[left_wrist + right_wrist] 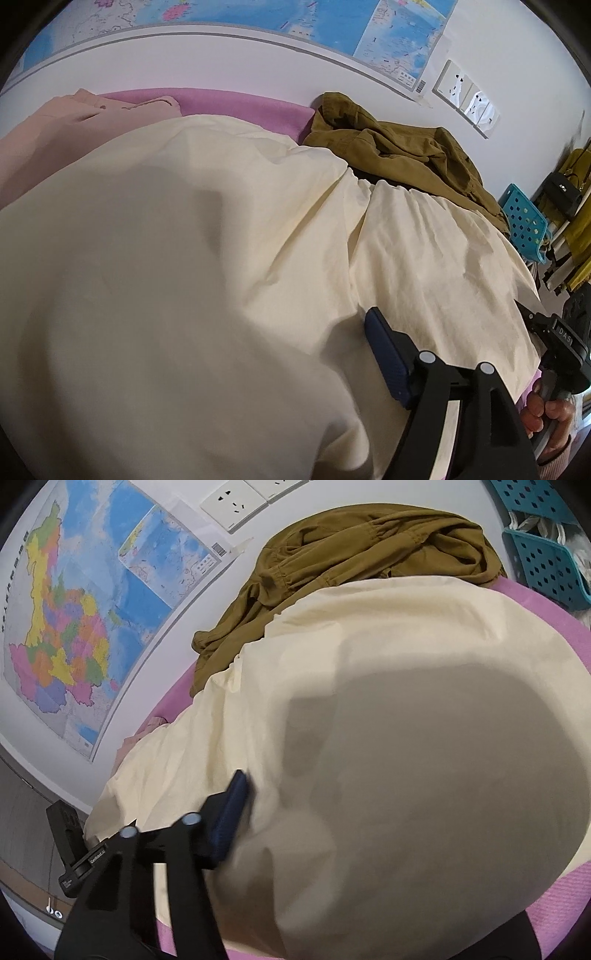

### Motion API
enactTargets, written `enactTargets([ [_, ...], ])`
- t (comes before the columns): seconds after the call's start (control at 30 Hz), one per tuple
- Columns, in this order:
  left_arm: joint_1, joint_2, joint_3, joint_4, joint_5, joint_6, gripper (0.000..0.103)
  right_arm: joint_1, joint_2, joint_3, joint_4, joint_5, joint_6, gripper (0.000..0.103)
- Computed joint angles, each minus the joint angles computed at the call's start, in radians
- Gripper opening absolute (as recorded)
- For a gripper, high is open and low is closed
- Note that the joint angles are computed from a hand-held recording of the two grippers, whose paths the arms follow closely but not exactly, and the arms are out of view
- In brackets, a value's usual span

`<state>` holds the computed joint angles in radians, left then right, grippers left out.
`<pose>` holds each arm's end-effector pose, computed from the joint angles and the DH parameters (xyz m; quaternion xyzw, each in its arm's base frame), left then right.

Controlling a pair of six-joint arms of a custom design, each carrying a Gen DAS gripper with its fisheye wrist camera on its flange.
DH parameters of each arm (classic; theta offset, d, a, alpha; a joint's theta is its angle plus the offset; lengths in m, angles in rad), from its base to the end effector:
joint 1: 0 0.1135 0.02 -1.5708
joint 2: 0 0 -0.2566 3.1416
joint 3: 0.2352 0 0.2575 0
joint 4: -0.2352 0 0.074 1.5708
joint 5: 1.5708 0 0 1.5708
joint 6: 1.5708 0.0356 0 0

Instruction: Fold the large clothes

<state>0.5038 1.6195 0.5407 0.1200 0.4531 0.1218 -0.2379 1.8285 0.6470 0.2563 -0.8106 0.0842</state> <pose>0.2392 0.1141 0.0907 -0.1100 0.9251 -0.1135 0.3452 0.2930 -0.0445 0.0740 0.0163 0.8803 0.3504 0.3194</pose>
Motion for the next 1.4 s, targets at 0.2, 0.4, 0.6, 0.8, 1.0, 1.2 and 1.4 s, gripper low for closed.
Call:
enactTargets([
  [0.2,0.002,-0.007,-0.006,0.007,-0.021,-0.019,0.052,-0.012,0.011,0.017,-0.028,-0.035,0.0,0.036],
  [0.4,0.042,-0.111,-0.02,-0.08,0.017,0.01,0.022,-0.049,-0.078,-0.002,-0.097,-0.127,-0.035,0.019],
  [0.6,0.165,-0.204,-0.023,-0.259,0.183,0.155,0.021,-0.116,-0.174,-0.013,-0.301,-0.215,-0.198,0.017],
  [0.8,0.143,-0.109,-0.016,-0.217,0.123,0.169,0.041,-0.096,-0.046,0.036,-0.321,-0.151,-0.194,0.042],
  [1.0,0.124,-0.033,-0.002,-0.143,0.099,0.146,0.064,-0.059,-0.018,0.034,-0.239,-0.129,-0.149,0.064],
  [1.2,0.097,-0.018,-0.007,-0.084,0.069,0.105,0.055,-0.028,0.007,0.039,-0.162,-0.124,-0.087,0.034],
  [1.4,0.085,-0.035,-0.003,-0.103,0.07,0.092,0.031,-0.03,-0.029,0.031,-0.177,-0.129,-0.106,0.019],
])
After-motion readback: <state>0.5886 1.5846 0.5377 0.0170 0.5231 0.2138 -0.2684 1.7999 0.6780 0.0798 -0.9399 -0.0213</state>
